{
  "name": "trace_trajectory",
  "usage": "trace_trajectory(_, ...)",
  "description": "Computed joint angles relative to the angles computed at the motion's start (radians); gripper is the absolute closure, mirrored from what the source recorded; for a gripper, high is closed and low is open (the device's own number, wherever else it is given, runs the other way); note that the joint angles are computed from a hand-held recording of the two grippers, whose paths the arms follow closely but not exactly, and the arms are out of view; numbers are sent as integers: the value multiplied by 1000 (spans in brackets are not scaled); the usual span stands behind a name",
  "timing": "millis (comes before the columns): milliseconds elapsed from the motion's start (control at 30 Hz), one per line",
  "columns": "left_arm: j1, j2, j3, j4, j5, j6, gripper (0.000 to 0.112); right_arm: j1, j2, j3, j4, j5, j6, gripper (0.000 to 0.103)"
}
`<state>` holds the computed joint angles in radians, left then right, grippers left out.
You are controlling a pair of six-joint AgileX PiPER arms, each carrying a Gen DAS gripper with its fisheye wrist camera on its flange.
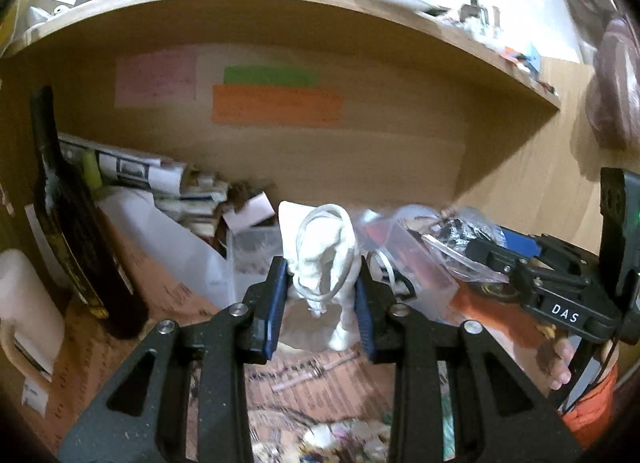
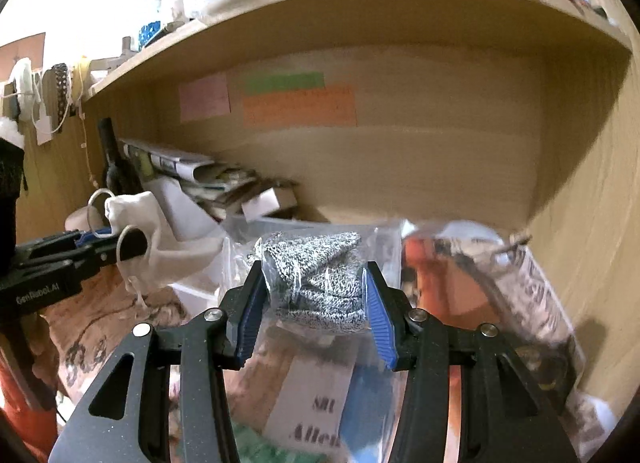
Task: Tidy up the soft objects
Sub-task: 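Carry white cloth and mesh bag into the clear box while both tools release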
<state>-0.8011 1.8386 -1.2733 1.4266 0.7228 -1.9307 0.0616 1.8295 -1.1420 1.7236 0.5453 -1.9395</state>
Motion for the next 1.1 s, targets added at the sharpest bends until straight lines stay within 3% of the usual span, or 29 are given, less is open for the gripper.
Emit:
trace_trajectory(233, 95, 47, -65, -50, -65, 66, 80, 44, 86, -153, -92, -61, 108, 59)
trace_trajectory(367, 144, 115, -135, -112, -87, 136, 80, 68, 157, -252, -224, -84, 255, 59)
trace_trajectory(633, 182, 252, -306, -246, -76, 316, 80, 113, 289, -421, -516, -111, 570, 59)
trace_trajectory(900, 208, 369, -453, -419, -66, 513, 80, 137, 400, -564, -772, -67, 821, 56)
trace_trajectory(1000, 208, 392, -489, -473, -42, 569, 73, 145, 406, -568, -812, -79, 847, 55)
trace_trajectory(1100, 208, 396, -487, -465, -26, 558, 60, 147, 418, -591, -856, -63, 888, 47)
